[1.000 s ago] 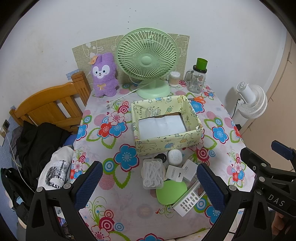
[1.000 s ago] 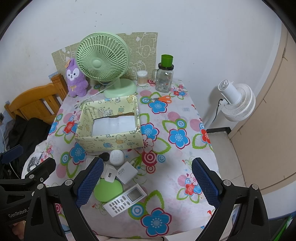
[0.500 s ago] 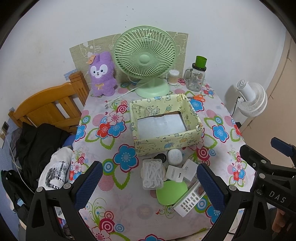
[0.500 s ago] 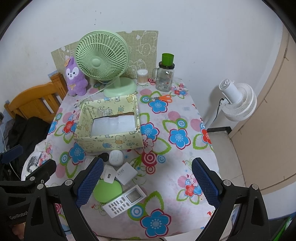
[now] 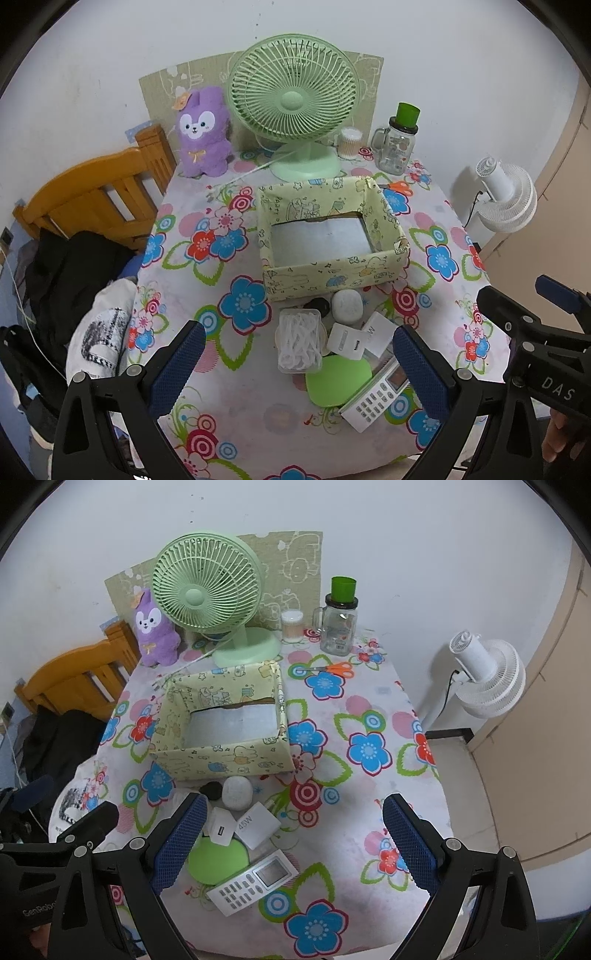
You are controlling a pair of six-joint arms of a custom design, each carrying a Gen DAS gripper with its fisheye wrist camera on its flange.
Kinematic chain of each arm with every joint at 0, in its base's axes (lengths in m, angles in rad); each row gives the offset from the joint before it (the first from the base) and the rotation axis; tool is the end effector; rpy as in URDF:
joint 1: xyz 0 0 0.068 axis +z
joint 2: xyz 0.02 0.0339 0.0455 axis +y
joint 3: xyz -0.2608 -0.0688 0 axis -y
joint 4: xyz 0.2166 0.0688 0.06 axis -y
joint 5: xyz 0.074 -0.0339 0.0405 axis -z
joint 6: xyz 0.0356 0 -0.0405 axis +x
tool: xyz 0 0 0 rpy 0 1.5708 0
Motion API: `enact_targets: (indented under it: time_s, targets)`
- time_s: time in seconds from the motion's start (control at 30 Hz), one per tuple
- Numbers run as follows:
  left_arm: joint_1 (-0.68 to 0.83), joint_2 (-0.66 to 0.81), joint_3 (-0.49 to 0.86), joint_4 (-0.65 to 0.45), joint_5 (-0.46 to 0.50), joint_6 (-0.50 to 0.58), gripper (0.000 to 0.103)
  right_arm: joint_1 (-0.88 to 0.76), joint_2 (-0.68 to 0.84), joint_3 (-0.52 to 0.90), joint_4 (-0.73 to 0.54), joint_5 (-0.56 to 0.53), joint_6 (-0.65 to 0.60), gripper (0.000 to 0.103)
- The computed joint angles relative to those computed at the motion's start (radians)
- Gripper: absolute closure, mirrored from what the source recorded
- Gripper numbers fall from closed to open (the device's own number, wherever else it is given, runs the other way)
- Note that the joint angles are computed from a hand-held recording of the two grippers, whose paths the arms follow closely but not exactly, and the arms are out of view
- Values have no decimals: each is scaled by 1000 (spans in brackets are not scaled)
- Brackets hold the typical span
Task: Organize rigid objects
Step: 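Grasp the clear floss-pick box with the left tool while the right tool grasps the white remote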
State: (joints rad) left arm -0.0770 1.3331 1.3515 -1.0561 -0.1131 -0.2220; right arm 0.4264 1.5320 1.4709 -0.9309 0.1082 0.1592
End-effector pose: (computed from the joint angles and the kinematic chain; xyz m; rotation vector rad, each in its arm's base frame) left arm 0.2293 -0.0137 0.3367 -0.2282 2.5883 0.0398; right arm 0.2652 0.1163 0.3292 -0.2996 2.5387 0.0871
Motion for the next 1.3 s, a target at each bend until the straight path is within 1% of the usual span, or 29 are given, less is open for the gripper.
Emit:
enact_targets:
  time_s: [0.2,0.4,0.6,0.67,1.0,1.3]
  targets:
    - [3,10,-39,14,21,-11,1,-20,9,-31,22,-31,-24,5]
    - [-6,13,-106,50,29,-8,1,-29,23,-76,38,-33,-25,5]
    - [-17,23,-163,101,31,24,1,-43,40,-121,53,-71,27,6]
    - [-15,34,-173,115,45,36,1,-43,44,-132,55,-77,37,7]
    - [12,99,-227,198,62,100,1,-19,81,-200,120,-56,92,9]
    - [61,172,-282,274,66,155,1,-2,126,-264,180,-57,185,10]
